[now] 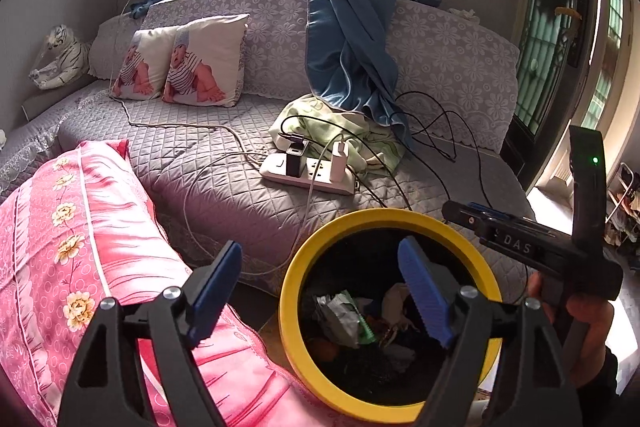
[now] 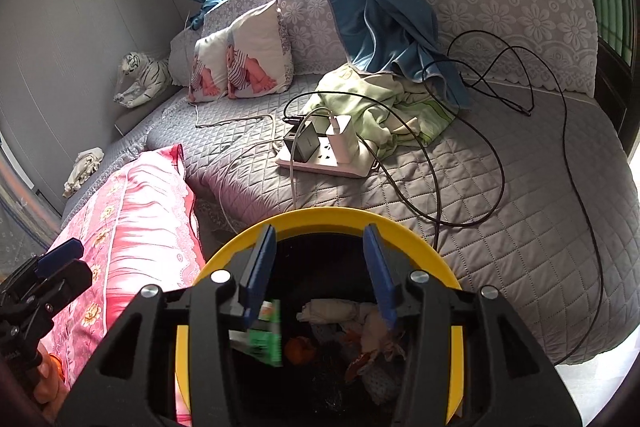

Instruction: Collect trash

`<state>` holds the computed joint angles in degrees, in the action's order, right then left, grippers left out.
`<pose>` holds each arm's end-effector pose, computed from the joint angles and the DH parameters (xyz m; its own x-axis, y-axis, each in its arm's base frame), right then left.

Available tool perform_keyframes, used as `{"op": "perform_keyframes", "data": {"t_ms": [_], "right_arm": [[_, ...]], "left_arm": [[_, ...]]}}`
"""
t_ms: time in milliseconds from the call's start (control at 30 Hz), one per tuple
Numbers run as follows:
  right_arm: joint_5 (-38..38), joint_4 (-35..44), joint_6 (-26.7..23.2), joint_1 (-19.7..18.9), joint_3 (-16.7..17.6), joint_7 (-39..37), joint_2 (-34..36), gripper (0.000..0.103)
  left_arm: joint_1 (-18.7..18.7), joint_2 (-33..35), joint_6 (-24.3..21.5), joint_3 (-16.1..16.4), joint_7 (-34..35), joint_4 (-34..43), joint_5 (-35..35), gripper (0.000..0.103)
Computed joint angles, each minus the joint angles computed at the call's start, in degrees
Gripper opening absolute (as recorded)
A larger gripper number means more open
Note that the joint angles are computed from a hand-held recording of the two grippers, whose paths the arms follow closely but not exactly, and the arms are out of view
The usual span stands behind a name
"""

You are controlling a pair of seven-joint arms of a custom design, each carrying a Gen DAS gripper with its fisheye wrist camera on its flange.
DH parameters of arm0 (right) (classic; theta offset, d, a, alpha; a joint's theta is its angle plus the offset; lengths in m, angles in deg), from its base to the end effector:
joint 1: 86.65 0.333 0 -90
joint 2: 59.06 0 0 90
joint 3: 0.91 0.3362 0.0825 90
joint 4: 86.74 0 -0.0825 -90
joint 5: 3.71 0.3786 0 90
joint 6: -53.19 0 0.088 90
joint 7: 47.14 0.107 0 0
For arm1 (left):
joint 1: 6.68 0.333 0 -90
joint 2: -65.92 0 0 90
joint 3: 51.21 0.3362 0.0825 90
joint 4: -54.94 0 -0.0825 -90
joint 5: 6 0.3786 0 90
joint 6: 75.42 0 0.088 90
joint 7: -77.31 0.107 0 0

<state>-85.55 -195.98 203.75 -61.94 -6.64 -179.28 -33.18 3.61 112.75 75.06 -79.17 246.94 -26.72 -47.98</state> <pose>0.6007 0.2369 0.2954 -0.6009 -0.7309 -0.3234 -0.3746 0.6150 -0.6939 0.7603 -0.1229 0.3044 -0.8028 -0.5870 0.1049 -0.4435 0.4702 -0.7631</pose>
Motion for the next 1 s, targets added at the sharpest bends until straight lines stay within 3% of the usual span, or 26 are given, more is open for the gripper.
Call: {"op": "perform_keyframes", "data": {"t_ms": [100,300,367,433,533,767,1000], "right_arm": [[2.6,0.02,-2.42,0.51,0.43,-2.98,-0.49,0.044],[6.93,1.23,-6.49,1.52,0.97,-7.58,-0.66,0.048],[8.69,2.64,-9.71,2.59,0.87,-8.99,-0.03,0.068],[9.64,4.27,-12.09,3.48,0.7,-10.17,0.8,0.073],[12.7,8.33,-18.27,5.16,0.46,-13.4,3.2,0.089],[19.15,22.79,-34.48,10.41,-1.64,-22.3,12.47,0.092],[20.16,35.17,-40.22,14.37,-4.43,-25.07,19.59,0.094]], "left_arm": [[0.14,0.67,0.12,0.57,-1.88,1.68,-0.11,0.082],[4.34,1.33,3.77,-2.67,1.58,2.22,-4.86,0.095],[5.34,1.43,4.81,-3.2,2.27,2.49,-6.39,0.095],[6.08,1.52,5.33,-3.3,2.52,2.96,-7.39,0.095],[6.86,1.64,6.38,-3.14,2.66,3.71,-8.42,0.095],[10.99,1.58,8.39,-5.13,6.24,4.34,-13.36,0.095],[13.21,1.66,8.73,-4.05,6.56,6.48,-17.05,0.095]]}}
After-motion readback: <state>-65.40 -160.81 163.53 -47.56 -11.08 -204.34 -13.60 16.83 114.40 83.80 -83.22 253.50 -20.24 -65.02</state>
